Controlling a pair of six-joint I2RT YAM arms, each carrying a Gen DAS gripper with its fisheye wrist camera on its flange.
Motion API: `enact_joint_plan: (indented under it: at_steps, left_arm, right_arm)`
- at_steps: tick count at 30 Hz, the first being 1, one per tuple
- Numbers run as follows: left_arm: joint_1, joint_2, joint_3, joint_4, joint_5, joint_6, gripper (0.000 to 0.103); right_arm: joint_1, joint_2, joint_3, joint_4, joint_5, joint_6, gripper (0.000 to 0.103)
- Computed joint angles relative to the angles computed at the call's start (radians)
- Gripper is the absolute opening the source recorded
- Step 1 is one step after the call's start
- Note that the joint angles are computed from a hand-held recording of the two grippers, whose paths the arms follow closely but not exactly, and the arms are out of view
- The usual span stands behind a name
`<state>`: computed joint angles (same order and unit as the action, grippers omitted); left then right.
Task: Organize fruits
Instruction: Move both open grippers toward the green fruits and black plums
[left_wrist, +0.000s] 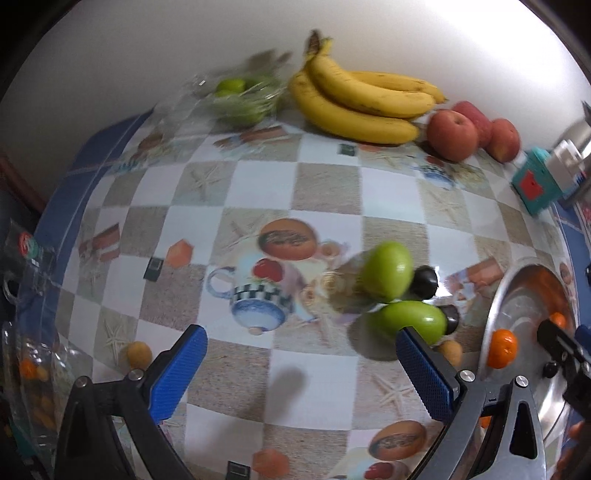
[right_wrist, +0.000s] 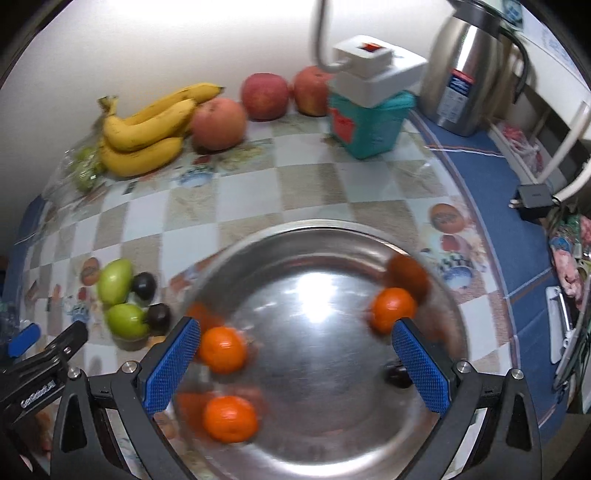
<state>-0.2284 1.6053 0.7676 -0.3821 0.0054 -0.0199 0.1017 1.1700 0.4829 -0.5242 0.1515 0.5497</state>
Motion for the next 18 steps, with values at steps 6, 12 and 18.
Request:
enact_joint_plan:
  at_steps: [6,12,18]
  left_arm:
    - [0.137,0.06,0.028,-0.005,0.038,0.017,0.103]
    - [0.178,0.099,0.042,-0.01,0.076,0.023,0.103]
    - [0.16,0.118,0.048,-0.012,0.116,0.022,0.103]
  right_arm:
    - [0.159,0.078,0.05,0.031,0.015,0.079,0.103]
    - [0.227,0.162,0.09,0.061,0.028,0.122,0.103]
    - [0.249,0.226,0.122,0.078,0.055,0.152,0.103]
